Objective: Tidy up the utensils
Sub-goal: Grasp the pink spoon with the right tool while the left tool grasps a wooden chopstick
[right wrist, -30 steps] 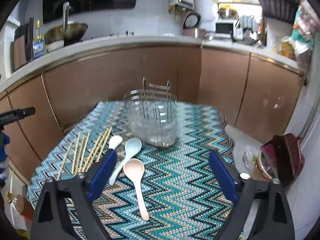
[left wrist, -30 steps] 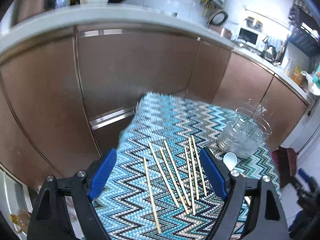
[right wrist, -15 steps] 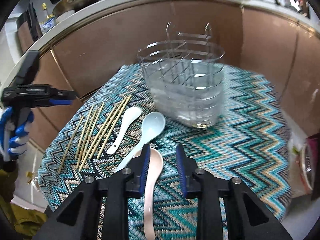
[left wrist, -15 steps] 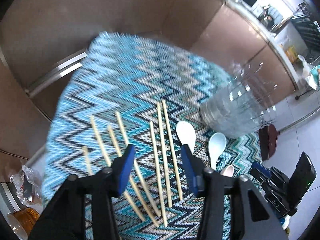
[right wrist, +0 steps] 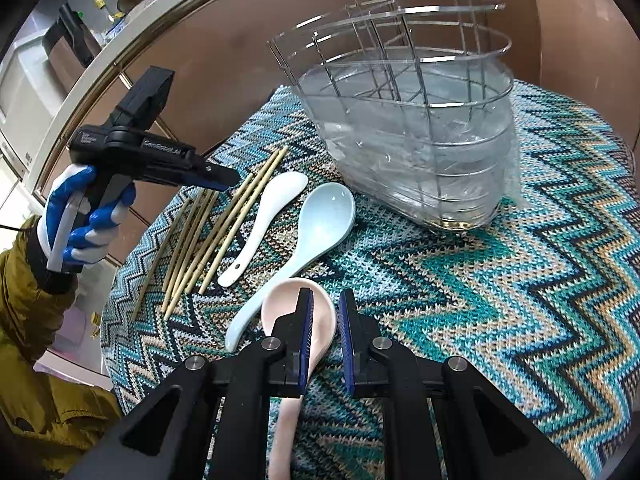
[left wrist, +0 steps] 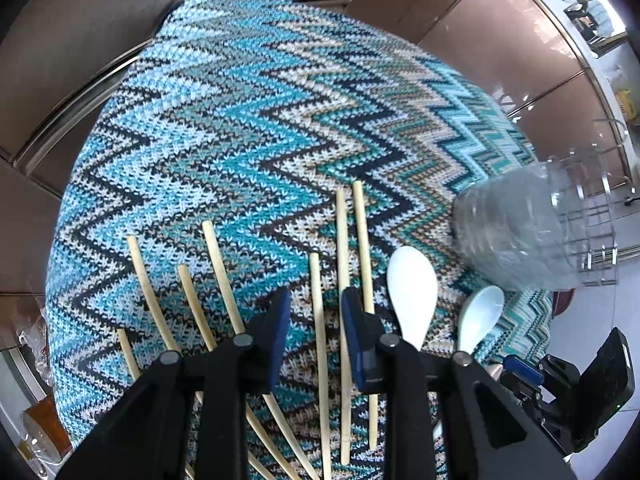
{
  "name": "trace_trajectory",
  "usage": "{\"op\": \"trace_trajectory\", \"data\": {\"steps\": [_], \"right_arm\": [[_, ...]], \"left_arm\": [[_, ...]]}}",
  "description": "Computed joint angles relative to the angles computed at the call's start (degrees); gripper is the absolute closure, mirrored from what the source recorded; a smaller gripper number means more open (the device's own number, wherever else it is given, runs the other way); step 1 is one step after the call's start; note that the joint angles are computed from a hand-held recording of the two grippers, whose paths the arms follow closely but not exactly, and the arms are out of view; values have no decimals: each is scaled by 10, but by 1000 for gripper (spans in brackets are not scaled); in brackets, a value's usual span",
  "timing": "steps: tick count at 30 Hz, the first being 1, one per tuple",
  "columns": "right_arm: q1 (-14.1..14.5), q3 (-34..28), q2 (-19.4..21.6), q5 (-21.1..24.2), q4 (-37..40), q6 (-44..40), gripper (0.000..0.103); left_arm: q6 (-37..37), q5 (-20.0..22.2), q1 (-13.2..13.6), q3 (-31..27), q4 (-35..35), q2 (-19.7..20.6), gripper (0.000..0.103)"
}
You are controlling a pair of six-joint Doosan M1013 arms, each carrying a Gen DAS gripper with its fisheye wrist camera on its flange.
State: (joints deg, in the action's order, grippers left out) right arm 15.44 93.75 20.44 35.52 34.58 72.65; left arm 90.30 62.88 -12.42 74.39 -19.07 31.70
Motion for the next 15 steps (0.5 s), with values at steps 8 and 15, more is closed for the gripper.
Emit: {"op": "trace_trajectory", "data": {"steps": [8, 15], "right_arm": [[-9, -17, 16, 43, 20, -48, 90], [-9, -40, 31, 80, 18, -88, 92]], "left_arm": [[-24, 16, -5, -13, 19, 10, 91], [-48, 38, -15, -42, 41, 29, 93]]}}
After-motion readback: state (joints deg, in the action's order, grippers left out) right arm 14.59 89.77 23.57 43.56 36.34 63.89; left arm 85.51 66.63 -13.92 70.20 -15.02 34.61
